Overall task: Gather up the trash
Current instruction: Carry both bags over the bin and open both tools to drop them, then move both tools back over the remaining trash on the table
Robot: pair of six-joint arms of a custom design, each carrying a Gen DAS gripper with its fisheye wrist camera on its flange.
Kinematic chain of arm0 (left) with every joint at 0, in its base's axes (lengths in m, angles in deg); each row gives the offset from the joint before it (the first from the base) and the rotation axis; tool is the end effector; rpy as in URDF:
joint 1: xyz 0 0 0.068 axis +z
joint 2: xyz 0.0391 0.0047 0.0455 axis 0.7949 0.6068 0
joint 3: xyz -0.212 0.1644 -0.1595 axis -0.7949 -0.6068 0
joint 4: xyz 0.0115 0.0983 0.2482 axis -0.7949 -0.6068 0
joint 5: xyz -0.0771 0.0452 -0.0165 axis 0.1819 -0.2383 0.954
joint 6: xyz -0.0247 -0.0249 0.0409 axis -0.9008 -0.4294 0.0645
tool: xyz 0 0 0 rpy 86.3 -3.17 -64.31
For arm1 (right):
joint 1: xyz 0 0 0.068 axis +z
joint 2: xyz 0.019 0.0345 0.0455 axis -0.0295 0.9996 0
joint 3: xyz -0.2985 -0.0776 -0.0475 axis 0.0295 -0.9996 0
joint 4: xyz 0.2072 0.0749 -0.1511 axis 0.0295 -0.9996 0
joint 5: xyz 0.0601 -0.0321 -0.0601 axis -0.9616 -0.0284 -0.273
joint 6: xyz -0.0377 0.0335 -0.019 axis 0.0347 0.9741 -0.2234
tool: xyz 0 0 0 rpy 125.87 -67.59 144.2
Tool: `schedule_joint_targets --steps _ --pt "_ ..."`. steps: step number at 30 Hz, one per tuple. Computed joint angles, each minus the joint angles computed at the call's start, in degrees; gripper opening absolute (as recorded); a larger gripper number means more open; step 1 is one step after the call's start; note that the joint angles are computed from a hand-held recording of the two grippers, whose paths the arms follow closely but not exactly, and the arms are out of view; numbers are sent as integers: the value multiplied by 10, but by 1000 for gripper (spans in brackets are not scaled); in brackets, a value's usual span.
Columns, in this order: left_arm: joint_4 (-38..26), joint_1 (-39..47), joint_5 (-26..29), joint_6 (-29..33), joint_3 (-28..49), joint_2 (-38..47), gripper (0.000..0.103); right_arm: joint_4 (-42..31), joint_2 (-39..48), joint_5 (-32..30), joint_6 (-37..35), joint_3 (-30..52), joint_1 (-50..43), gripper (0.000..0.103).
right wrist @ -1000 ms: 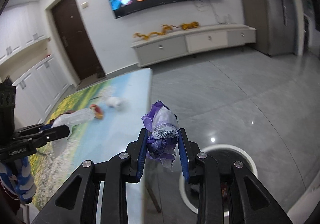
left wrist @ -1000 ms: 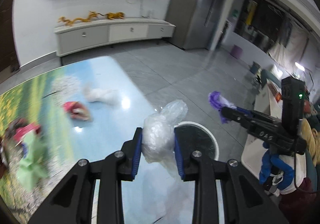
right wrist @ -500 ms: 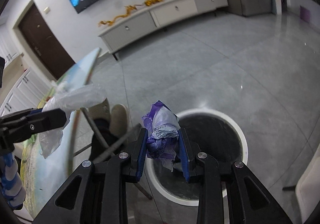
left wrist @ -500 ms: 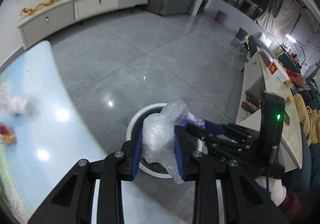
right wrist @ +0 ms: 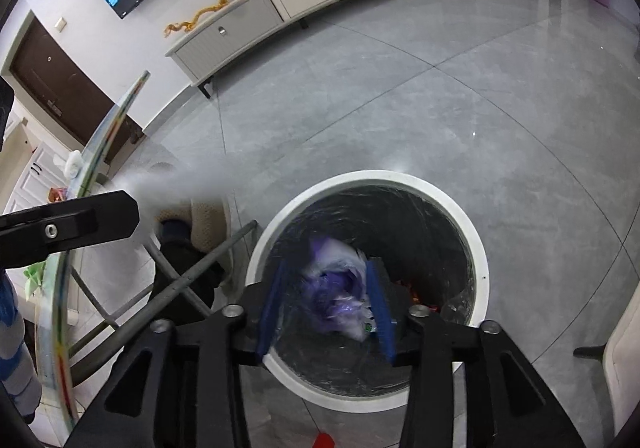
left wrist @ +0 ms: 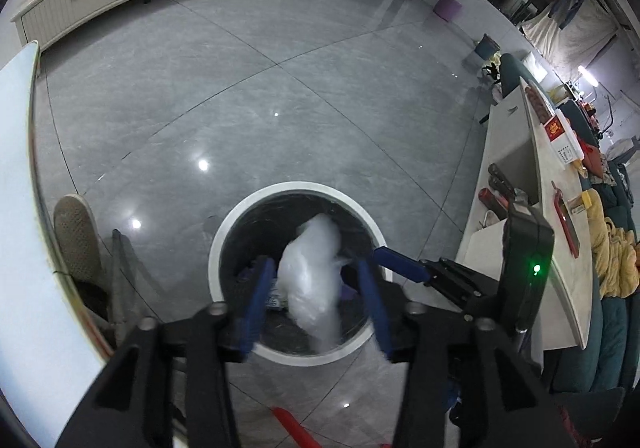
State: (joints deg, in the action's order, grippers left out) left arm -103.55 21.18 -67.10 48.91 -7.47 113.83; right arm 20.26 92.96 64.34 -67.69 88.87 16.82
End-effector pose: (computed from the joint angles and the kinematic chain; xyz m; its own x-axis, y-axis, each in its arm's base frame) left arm 0.2343 -0.1508 0.2506 -0.9141 0.1490 -0.3772 0.2782 0.9071 -0.3160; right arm 0.2287 0.0846 0.1584 -0.8983 0.0534 -0.4361 -0.1151 0.9293 0.3508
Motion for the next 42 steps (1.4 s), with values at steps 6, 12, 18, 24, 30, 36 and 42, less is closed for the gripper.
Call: schedule_joint_targets --steps 6,12,18,24,30,36,42 --pt "8 -9 -13 -1 -9 -15 52 3 -5 2 -5 -11 -23 50" --pt "-1 -1 -38 5 -27 -65 52 -12 -39 16 0 -16 -31 50" --pt "-19 8 -64 10 -38 -119 52 -31 -67 32 9 -4 -20 50" --pt "-46 24 -72 17 -46 -171 53 -57 -95 50 16 8 3 50" --pt "-81 48 -83 27 -51 -237 55 -90 -130 72 21 26 30 50" --pt "-115 82 -84 38 -50 -293 59 -125 -154 103 32 56 76 50" --pt "-155 166 -62 83 -47 -353 60 -155 -168 134 39 93 126 50"
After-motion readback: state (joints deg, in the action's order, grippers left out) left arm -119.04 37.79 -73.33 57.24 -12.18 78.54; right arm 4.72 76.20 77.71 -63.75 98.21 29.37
